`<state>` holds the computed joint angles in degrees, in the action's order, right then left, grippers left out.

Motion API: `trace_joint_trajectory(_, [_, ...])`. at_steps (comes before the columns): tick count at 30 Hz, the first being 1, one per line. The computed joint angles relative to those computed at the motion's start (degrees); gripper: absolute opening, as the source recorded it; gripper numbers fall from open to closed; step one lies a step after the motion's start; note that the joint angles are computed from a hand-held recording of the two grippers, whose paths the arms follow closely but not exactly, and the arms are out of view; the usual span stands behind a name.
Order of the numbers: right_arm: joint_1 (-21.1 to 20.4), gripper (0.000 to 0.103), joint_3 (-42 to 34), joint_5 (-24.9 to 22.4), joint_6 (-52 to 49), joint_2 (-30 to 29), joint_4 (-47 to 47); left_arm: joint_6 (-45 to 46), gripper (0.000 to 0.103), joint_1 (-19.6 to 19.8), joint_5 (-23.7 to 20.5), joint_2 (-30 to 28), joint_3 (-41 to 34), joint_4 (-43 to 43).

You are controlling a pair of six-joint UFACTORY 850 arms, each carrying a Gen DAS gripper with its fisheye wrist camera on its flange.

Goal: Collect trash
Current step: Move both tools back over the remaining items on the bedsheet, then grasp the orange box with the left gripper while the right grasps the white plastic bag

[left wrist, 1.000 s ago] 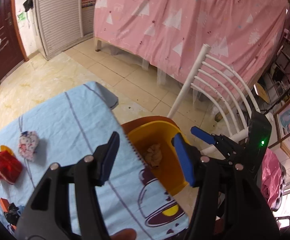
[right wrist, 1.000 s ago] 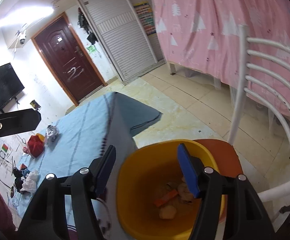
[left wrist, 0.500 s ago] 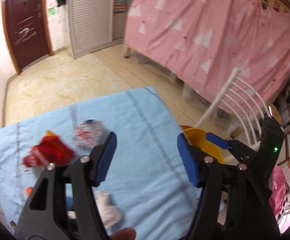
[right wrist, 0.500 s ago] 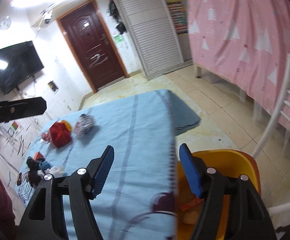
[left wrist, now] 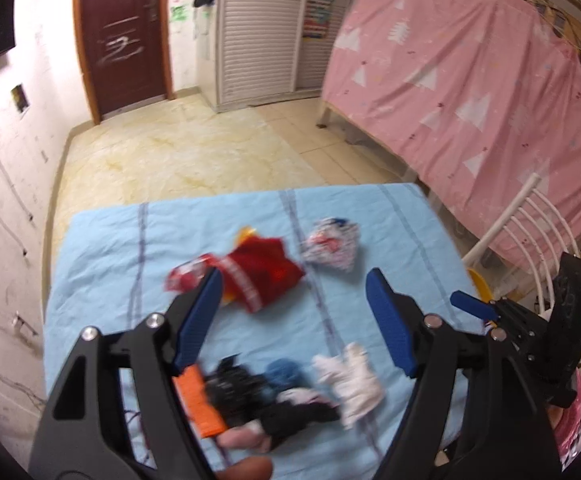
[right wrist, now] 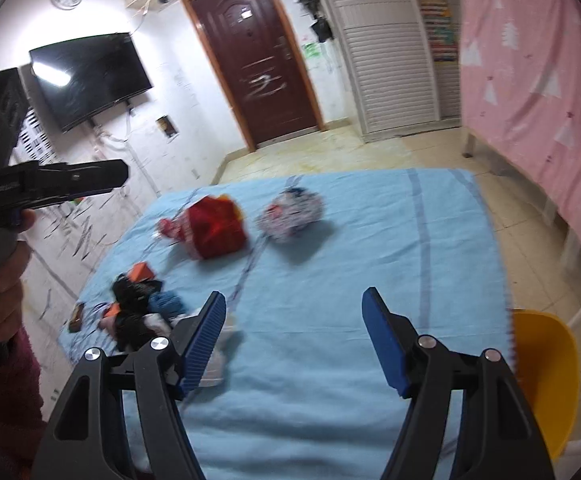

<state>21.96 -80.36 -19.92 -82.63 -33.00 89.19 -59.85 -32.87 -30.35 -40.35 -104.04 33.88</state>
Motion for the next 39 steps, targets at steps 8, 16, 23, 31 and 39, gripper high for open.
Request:
trace_joint_trajectory(8, [2.8, 0.065, -2.4, -1.8, 5.9, -2.1, -8.8, -6.0, 0.071, 2.1, -0.7, 4.9, 9.0, 3.2])
trace_joint_trajectory(16, [4.4, 0.065, -4.2, -1.4, 12.7, -3.7, -16.6, -6.6, 0.071, 3.7, -2.1, 4.8, 12.5, -1.4])
trace_joint_trajectory(23, [4.9, 0.065, -4.7, -1.0, 15.6, -4.3, -20.1, -6.3, 0.071, 4.9, -1.7, 3.5, 12.8, -7.5])
trace_joint_trajectory(31, [5.5, 0.065, -5.3, 0.8, 19.2, -5.2, -24.4, -4.1, 0.068, 5.2, -1.5, 1.2, 11.3, -11.8])
trace_joint_trajectory(39, [6.3, 0.052, -5.9, 3.5, 25.6, -5.9, -32.5, -2.9, 0.030, 5.0, -1.7, 0.0, 10.5, -13.2])
